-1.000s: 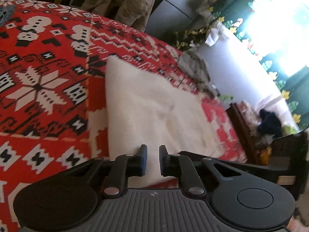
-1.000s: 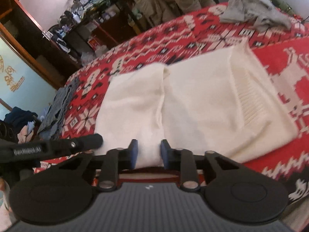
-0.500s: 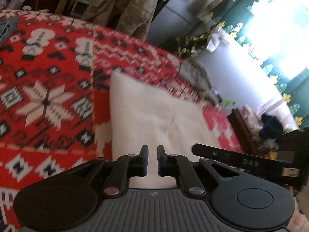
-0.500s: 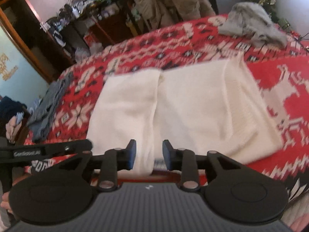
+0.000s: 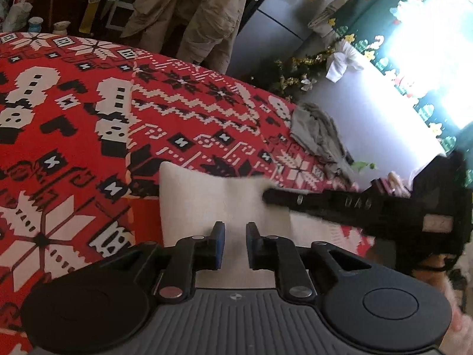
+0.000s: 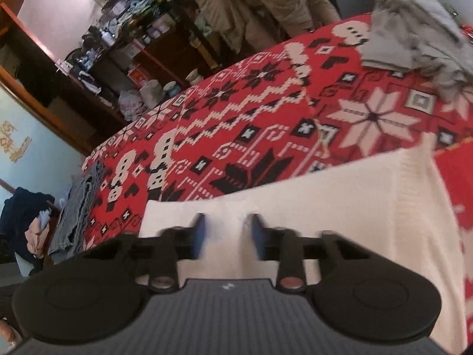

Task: Fold clothes
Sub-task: 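Open the left gripper and release the folded side onto the vest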

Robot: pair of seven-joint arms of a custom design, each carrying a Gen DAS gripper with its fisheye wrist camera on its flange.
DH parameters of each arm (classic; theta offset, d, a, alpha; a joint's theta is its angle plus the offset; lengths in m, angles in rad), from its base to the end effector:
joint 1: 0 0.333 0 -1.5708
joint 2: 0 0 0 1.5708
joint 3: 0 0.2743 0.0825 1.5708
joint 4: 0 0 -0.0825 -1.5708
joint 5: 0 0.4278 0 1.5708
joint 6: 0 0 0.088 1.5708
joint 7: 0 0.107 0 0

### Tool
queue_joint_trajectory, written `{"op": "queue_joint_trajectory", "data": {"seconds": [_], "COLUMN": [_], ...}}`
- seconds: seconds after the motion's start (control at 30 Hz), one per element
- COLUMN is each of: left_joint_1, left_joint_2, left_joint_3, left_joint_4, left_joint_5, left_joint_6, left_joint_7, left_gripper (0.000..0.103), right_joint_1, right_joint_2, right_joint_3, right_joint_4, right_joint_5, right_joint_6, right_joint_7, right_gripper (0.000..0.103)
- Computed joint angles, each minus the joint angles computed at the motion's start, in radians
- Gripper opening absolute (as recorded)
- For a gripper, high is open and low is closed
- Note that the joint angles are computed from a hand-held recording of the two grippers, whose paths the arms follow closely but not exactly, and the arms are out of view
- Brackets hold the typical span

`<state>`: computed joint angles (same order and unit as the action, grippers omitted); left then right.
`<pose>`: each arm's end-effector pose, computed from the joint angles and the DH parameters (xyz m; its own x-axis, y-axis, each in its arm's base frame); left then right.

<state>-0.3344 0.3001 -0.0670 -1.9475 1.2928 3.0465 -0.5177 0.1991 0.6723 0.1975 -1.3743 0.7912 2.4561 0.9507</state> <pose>0.5682 -0.3204 0.3135 0.2046 -0.8303 0.5184 -0.6509 -0.5110 -0.5615 0.7281 0.2711 0.3179 0.4878 -0.7114 -0.5059 -0.8288 -0.1954 -0.5243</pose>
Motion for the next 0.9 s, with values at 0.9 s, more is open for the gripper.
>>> {"op": "queue_joint_trajectory", "data": {"seconds": [0.9], "left_joint_1": [0.02], "left_joint_2": [-0.108], "left_joint_3": [-0.083], "left_joint_4": [-0.152], "left_joint_5": [-0.043], "left_joint_6": [-0.023], "left_joint_7": [0.006], "left_gripper": [0.003], "right_joint_1": [0.065], "right_joint_2": [-0.337], "right_joint_3": [-0.005], "right_joint_4": [-0.502], "right_joint_5": [0.1], "right_joint_6": [0.204], "right_joint_7": [-0.34], "right_gripper": [0.011]}}
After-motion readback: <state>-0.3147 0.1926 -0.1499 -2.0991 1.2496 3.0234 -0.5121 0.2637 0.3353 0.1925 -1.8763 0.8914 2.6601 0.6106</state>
